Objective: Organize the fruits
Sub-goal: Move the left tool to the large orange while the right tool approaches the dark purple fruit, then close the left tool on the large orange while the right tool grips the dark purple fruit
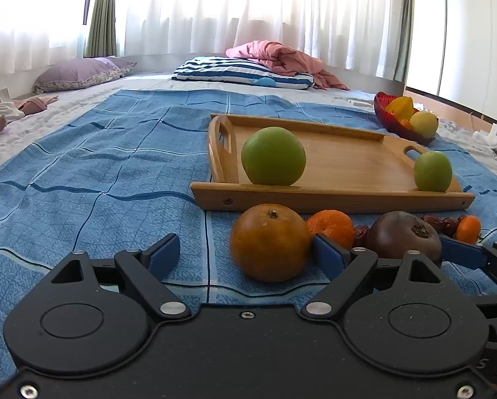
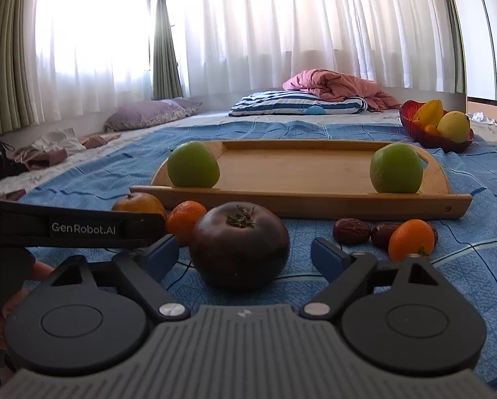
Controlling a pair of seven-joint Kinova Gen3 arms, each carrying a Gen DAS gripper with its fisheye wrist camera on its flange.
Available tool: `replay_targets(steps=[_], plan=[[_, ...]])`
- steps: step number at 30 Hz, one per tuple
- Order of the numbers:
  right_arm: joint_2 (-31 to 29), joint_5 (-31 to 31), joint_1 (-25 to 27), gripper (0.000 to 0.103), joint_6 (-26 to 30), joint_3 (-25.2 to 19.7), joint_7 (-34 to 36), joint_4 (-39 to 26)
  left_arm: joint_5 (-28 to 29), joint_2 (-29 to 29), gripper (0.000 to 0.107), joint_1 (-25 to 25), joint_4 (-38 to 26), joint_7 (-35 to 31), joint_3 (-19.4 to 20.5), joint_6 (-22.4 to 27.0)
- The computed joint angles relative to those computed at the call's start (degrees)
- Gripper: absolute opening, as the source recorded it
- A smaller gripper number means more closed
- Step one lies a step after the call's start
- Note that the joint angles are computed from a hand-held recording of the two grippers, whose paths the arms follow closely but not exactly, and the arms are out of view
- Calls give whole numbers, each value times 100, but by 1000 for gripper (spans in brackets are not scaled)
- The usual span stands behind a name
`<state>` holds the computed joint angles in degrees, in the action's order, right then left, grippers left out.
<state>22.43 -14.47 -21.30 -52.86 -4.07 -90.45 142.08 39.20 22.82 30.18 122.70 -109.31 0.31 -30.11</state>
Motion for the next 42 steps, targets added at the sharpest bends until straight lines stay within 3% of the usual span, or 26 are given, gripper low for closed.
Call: replay_targets(steps=[7,19,31,35,38,42], plan=[[14,-251,-138,85,186,16,60,-138,-591,-10,78,-268,82,490,155,17],[49,-420,-243,75,288,24,71,-240,-914,-101,66,-277,181,797,133,57],[63,-255,-138,66,225,16,-31,-191,-581,23,65,-81,87,586,31,-3],[54,-222,-107,66,212,2,-120,-173,-539,87,51,-42,111,705,91,-209],[33,-207,-100,65,217,1,-154,-160,-54,127,51,231,16,328,-41,-269],[1,-129,-56,65,168,-10,-230,-94,71,124,51,188,-7,236,35,-265]])
